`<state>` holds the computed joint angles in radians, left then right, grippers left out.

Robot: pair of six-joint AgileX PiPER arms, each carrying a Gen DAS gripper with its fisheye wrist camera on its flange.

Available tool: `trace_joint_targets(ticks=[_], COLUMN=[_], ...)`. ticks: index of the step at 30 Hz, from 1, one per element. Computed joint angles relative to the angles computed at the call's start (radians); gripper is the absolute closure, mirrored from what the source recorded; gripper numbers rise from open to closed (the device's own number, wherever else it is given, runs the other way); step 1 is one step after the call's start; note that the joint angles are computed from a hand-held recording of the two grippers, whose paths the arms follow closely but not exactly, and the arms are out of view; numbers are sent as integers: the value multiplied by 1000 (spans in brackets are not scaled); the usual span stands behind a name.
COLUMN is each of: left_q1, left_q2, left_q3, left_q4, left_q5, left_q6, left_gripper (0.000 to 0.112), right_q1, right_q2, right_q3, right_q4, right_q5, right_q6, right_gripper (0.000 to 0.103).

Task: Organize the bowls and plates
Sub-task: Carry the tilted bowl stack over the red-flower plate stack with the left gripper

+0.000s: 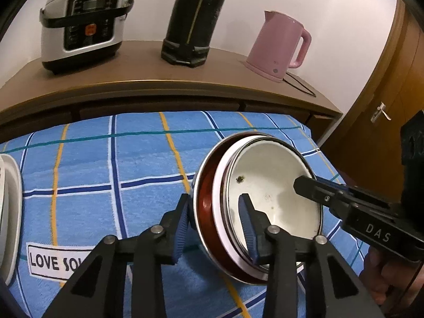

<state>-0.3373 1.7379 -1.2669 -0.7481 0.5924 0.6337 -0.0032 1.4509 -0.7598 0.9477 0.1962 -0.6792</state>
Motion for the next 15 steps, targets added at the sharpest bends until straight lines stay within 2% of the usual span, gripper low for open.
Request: trace_joint_targets(ticks=[3, 7, 11, 15], left_q1=[20, 48, 92, 127], left_q2=[0, -13, -34, -65], left_q3=[-1, 9, 20, 43], left_q4=[3, -9, -25, -17], left_q5=[17, 31, 65, 66], left_q6=[-17, -21, -23, -33], left_gripper=[76, 76, 77, 77], right_q1=[28, 39, 82, 134], right_q2=[-4, 13, 14, 15], right_q3=[-10, -36, -60, -89], right_q4=[-111, -99, -232, -320], right_q5=[-6, 23, 27, 26], right_q6=[109, 100, 226, 315], right_gripper=[84, 84, 84, 85])
